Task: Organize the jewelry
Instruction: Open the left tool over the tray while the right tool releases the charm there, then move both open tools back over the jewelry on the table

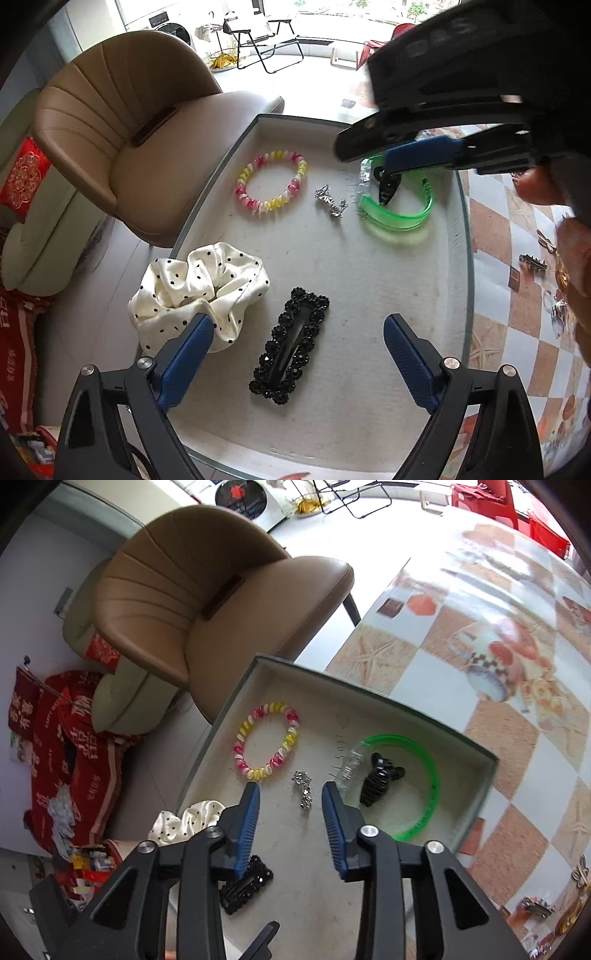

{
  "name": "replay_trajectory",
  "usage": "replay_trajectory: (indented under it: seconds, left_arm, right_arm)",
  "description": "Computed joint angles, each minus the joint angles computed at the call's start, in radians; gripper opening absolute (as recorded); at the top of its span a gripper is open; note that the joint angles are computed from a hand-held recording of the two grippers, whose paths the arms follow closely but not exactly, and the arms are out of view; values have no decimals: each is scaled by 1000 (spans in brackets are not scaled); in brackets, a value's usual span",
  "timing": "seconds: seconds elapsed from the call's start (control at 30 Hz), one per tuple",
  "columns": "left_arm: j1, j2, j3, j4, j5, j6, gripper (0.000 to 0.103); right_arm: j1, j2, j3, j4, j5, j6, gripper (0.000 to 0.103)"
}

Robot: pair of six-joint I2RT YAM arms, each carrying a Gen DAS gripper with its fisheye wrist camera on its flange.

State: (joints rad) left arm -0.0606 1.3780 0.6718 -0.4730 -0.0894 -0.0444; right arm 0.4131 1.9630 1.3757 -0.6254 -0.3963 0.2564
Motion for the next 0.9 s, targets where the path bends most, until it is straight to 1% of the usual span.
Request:
replay_trajectory:
  seconds: [0.07, 0.1, 0.13, 0.2, 0.27, 0.33, 0.4, 0.43, 0.47, 0.6, 0.7, 0.9]
  left_arm:
    - [-10, -7, 8, -13, -7, -2, 96]
    - [-23, -14, 11, -20, -14, -9, 98]
    - [-32, -16, 17, -28, -21, -13, 103]
    - [-51, -28, 28, -39, -31, -17, 103]
    - [-71, -32, 39, -48, -41, -20, 103]
    - [-94, -33, 55, -59, -52, -24, 103]
    - [-115, -31, 74, -71, -55, -29, 103]
    - [-127, -29, 86, -78, -57, -32, 103]
    - [-144, -27, 100, -86, -58, -39, 103]
    - [-219, -21, 145, -109, -66, -58, 103]
    - [-284, 2, 186, -114, -67, -62, 103]
    - [-415, 94, 274, -111, -65, -95, 103]
  right_arm:
    - [-22, -40, -32, -2, -1, 3, 45]
    - [-39, -65, -54, -2, -1, 6, 46]
    - [-53, -88, -77, -1, -1, 6, 48]
    - [-83, -137, -120, -4, 5, 3, 53]
    - [-124, -185, -156, -15, 5, -5, 61]
    - [-164, -228, -192, -24, 5, -6, 62]
    - [-222, -278, -237, -35, 3, -13, 72]
    - [-257, -306, -261, -40, 0, -22, 83]
    - [-281, -327, -278, -43, 1, -25, 85]
    - [-412, -400, -339, -84, 4, -67, 86]
    - [-502, -454, -381, -111, 28, -112, 87]
    - [-686, -501, -434, -189, 83, -231, 87]
